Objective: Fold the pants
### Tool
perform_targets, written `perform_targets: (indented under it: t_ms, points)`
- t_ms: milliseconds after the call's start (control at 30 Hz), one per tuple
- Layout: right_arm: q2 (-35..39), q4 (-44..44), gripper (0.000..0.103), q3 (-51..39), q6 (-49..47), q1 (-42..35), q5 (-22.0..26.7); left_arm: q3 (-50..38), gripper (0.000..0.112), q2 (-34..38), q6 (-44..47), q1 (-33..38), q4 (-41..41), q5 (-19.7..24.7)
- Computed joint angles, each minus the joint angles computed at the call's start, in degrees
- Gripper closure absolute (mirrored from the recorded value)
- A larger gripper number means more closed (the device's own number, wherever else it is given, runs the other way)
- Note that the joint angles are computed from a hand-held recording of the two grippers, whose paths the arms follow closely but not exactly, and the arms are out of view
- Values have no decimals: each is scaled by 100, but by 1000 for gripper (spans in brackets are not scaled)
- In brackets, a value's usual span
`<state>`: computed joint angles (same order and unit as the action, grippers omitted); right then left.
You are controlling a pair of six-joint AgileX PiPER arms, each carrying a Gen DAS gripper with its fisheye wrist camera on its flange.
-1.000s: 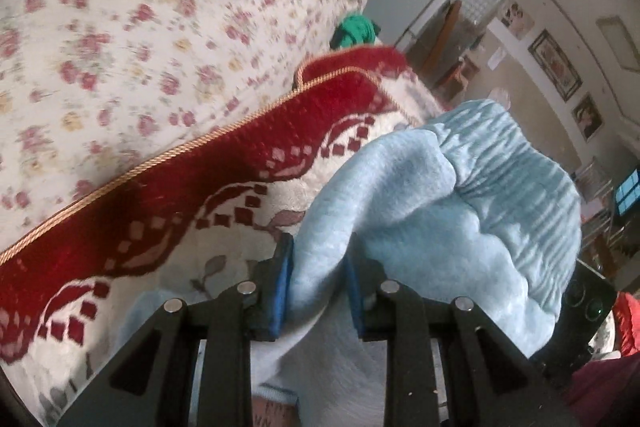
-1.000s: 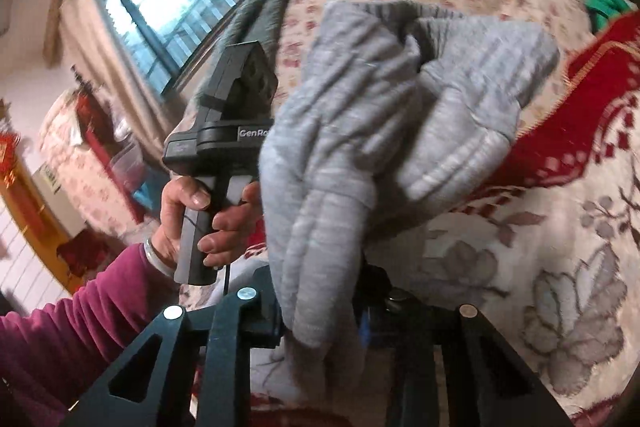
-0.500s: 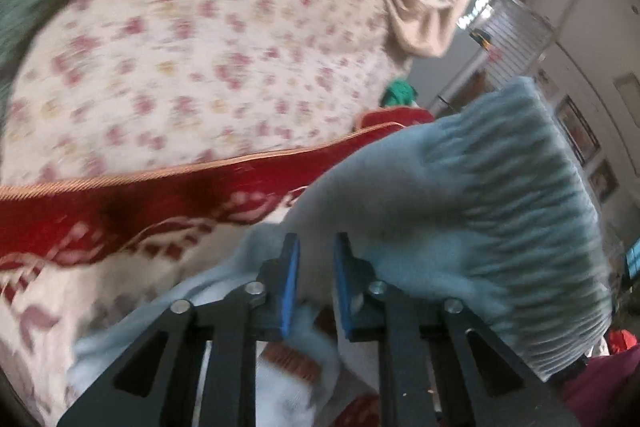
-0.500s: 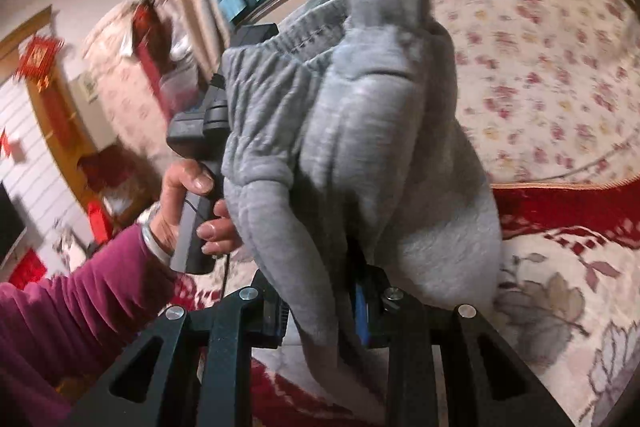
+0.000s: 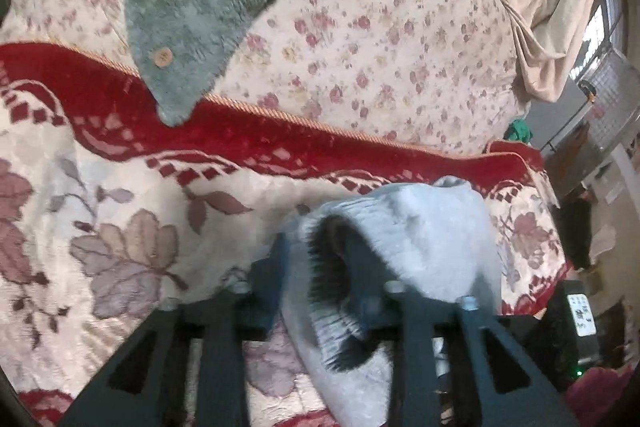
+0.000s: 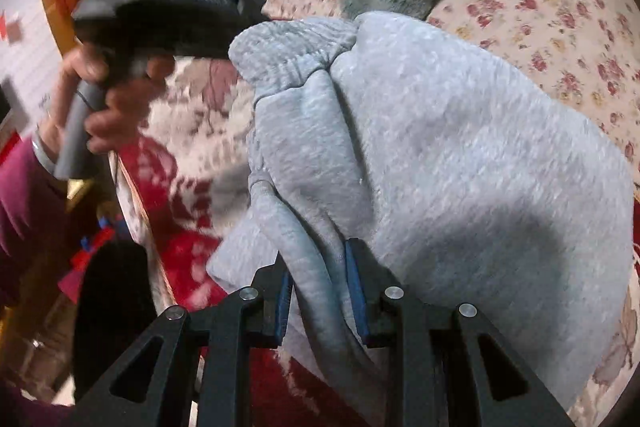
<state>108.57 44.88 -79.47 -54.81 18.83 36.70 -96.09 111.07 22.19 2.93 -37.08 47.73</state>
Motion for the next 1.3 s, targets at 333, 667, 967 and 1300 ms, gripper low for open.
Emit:
perform_targets:
  t_ms: [333,667,967,1300]
  points:
    - [-673,1242,34,359,-622,-599,1002,191,37,-630,-382,-483,3,-619]
    - [-860,2237,34,384,-554,-1358,1232,67,30,-781,-1058,-1200,995,-1065]
    - [-615,1368,32,-115,525,-1539,470,-4,30,-373,-2878,-2102,3298,-1542]
    - [-111,719,31,-714,1307,-1604,178,171,30,-95,-4073,-2295,4613,-1763]
